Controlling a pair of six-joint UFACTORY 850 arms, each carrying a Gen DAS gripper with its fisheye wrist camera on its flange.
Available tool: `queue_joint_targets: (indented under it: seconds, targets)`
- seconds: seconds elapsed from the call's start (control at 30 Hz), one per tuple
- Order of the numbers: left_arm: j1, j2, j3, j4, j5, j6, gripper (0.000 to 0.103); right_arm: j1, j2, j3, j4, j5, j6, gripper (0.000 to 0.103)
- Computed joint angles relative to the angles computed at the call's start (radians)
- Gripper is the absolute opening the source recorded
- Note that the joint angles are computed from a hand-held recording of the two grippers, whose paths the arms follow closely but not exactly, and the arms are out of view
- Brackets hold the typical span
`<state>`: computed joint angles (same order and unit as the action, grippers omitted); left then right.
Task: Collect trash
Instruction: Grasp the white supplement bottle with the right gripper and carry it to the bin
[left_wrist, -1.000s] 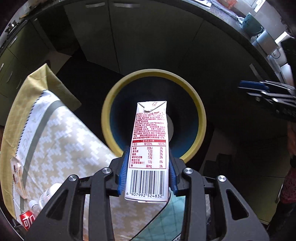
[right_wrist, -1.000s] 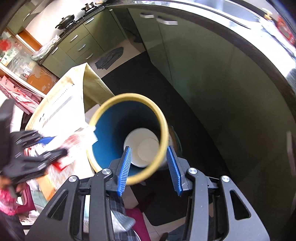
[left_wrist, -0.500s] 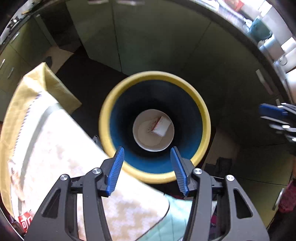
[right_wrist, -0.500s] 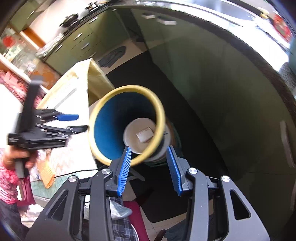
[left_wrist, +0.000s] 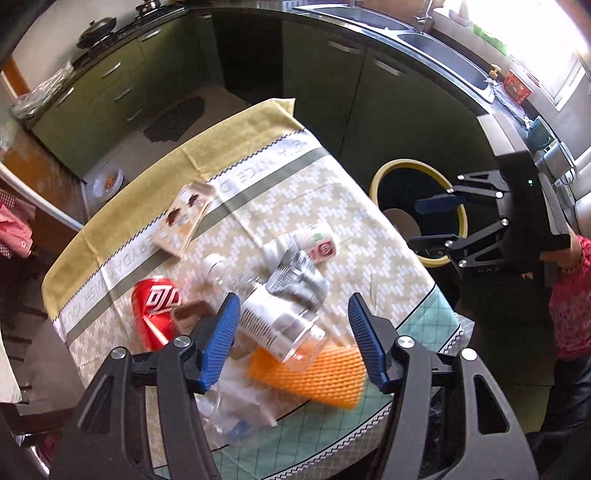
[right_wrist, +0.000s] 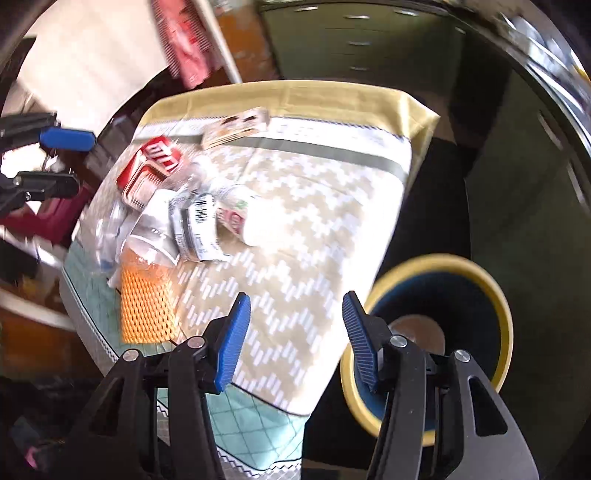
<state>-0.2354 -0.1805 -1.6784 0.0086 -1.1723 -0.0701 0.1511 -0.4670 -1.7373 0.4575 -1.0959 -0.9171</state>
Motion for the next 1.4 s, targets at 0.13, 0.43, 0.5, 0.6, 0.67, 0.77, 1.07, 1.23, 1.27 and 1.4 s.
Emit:
queue_joint_targets:
  seconds: [0.13, 0.43, 0.5, 0.6, 0.67, 0.77, 1.07, 1.23, 1.27, 1.4]
  targets:
    - [0.049, 0.096, 0.115, -0.018, 0.009, 0.014, 0.058, 0.109, -0.022, -0.034, -0.146, 0.068, -0.126, 0.052]
    - [0.089, 0.148, 0.178, -0.039, 0.001, 0.008, 0.06, 0.172, -0.152, -0.184, -0.214, 0.0, -0.221, 0.054]
    - [0.091, 0.147, 0.176, -0.038, -0.004, 0.007, 0.06, 0.185, -0.174, -0.205, -0.235, -0.009, -0.219, 0.054]
    - [0.091, 0.143, 0.169, -0.033, -0.006, 0.003, 0.061, 0.202, -0.202, -0.229, -0.264, -0.022, -0.212, 0.054]
    - [0.09, 0.141, 0.165, -0.032, -0.007, 0.002, 0.061, 0.21, -0.222, -0.249, -0.268, -0.041, -0.209, 0.054]
    - [0.089, 0.133, 0.154, -0.027, -0.009, 0.0, 0.062, 0.22, -0.241, -0.262, -0.271, -0.049, -0.205, 0.054]
    - [0.101, 0.06, 0.081, -0.018, 0.0, 0.028, 0.067, 0.211, -0.266, -0.26, -0.218, -0.049, -0.146, 0.049]
    - [0.139, -0.013, 0.038, -0.048, 0.006, 0.087, 0.068, 0.163, -0.238, -0.234, -0.179, -0.021, -0.105, 0.048]
    - [0.149, -0.039, 0.021, -0.056, 0.007, 0.107, 0.068, 0.147, -0.238, -0.237, -0.166, -0.018, -0.097, 0.047]
    - [0.181, -0.162, -0.072, -0.053, 0.026, 0.168, 0.068, 0.084, -0.195, -0.187, -0.121, 0.009, -0.056, 0.047]
